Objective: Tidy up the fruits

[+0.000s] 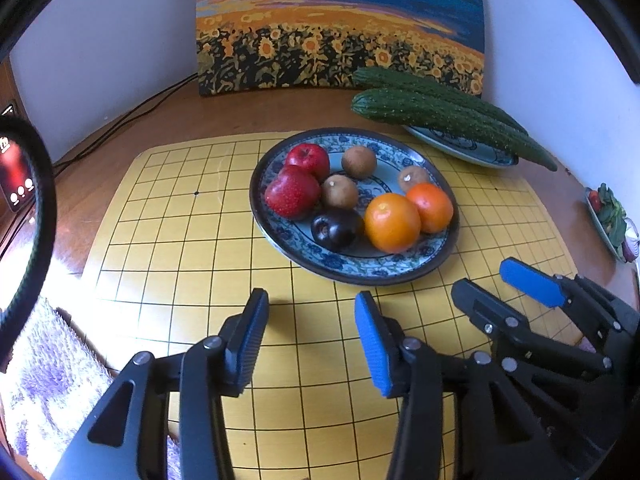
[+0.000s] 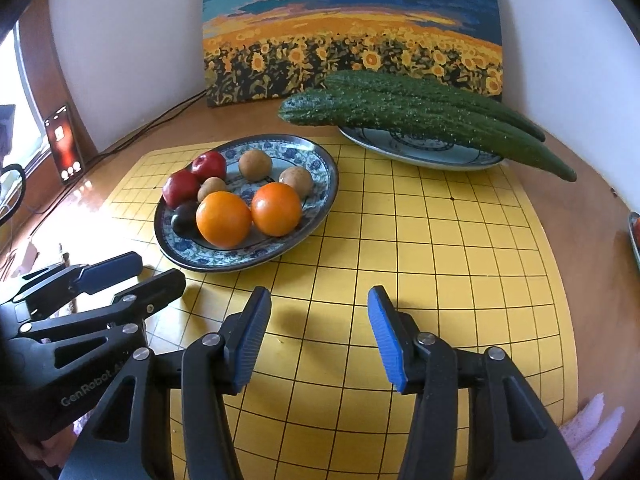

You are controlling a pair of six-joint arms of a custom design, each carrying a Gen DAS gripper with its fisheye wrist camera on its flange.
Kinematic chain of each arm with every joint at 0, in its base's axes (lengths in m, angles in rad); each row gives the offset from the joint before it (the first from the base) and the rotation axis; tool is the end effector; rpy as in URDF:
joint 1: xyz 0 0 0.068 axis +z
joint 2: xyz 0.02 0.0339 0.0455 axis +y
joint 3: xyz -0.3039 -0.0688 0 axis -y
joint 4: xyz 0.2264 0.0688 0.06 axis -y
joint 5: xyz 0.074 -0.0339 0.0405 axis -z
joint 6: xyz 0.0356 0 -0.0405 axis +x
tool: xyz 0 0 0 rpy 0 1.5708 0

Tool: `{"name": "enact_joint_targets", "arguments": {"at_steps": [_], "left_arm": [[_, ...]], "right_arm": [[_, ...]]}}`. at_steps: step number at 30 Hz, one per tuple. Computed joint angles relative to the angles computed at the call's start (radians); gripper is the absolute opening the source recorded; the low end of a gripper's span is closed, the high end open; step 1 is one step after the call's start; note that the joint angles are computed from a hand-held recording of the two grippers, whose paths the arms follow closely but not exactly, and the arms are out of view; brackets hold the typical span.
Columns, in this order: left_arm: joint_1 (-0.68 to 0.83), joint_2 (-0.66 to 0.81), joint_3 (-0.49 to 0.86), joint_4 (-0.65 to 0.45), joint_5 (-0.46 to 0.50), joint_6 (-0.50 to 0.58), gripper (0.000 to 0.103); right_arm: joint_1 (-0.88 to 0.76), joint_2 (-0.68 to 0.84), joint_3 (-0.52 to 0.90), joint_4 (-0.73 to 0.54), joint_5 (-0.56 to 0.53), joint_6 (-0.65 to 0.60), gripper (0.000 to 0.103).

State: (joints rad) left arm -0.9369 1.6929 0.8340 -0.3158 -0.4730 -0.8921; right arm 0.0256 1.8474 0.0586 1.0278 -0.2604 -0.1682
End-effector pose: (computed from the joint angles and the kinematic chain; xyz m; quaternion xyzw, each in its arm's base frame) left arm 0.1855 -0.2250 0.1854 -0.0247 0.9540 -0.0114 0.2987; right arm 0.1908 0.0141 0.0971 -0.1391 0.9021 0.0912 0.3981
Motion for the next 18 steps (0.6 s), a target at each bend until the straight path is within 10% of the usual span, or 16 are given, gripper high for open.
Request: {"name": "enact_joint_targets", "arguments": {"at_steps": [18], "left_arm": [[-0.001, -0.004, 0.000, -0.008, -0.006, -0.001, 0.048]], "right_arm": [[0.017, 0.006, -0.004, 0.010, 0.021, -0.001, 0.056]]}}
